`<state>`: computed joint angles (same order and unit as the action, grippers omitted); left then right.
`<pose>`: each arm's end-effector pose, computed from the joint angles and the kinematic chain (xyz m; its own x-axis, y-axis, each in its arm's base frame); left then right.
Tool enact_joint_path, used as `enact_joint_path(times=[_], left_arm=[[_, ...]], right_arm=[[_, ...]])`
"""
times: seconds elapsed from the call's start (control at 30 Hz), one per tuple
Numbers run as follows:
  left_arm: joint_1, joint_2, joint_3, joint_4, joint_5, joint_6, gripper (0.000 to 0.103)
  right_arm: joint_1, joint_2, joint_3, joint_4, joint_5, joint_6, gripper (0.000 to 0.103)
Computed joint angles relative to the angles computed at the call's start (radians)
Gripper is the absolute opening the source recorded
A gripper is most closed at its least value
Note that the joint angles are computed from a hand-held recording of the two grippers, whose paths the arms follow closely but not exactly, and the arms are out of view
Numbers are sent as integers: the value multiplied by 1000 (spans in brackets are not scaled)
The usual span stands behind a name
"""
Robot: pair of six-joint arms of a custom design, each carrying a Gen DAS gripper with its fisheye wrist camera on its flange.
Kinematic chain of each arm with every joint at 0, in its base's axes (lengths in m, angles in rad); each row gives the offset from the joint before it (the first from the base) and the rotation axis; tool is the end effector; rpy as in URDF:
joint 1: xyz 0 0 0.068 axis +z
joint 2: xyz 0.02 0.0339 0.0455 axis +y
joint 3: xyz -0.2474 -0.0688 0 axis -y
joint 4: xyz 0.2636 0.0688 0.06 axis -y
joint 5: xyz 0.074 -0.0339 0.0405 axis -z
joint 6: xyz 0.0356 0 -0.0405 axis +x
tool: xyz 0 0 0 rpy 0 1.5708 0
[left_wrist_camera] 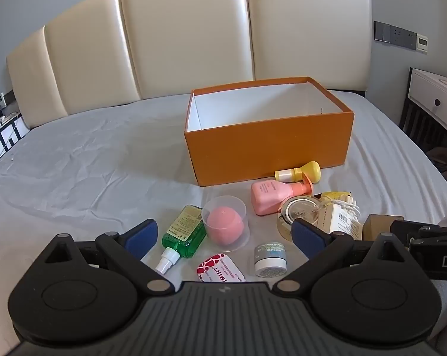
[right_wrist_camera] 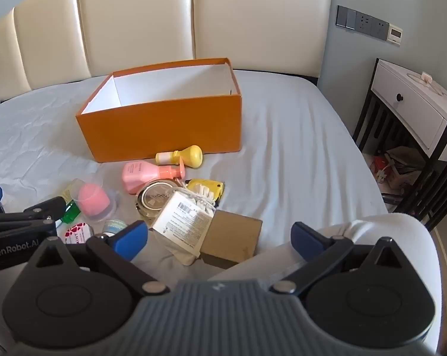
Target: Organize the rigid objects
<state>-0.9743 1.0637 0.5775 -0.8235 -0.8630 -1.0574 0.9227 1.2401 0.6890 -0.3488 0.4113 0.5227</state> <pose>0.1269 -0.1387 0.1658 -0.6391 -0.0669 -0.7662 -0.2627 0.9553 0.1357 0.1695 0.2002 0.1771 -0.6996 -0.1659 -0.6950 -0.2671 0.9629 0.0390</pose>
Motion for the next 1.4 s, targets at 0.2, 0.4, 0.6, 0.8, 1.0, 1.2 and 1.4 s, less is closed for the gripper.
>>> enact_joint_path(times=[0.2, 0.4, 0.6, 0.8, 1.0, 1.2, 1.4], left_arm=[[3, -1, -1, -2, 2, -9, 103], [31, -15, -3, 7, 18, 8, 103], [10, -33, -15, -9, 1, -4, 103], [22, -40, -17, -5, 8, 0, 103], [30, -48, -19, -5, 9, 6, 103], [32, -56, -23, -5, 8, 7, 103], [35, -61, -26, -4, 8, 5, 103]], right_arm=[[6, -4, 4, -9, 10, 1, 101], [35, 10, 20, -25, 32, 27, 101], [30, 27, 29, -21, 27, 16, 101], [29, 26, 23, -14, 21, 2, 101], [27, 29, 28, -20, 5, 7, 101], [25, 25, 29, -20, -4, 3, 101], [24, 32, 37, -24, -11, 0, 101]])
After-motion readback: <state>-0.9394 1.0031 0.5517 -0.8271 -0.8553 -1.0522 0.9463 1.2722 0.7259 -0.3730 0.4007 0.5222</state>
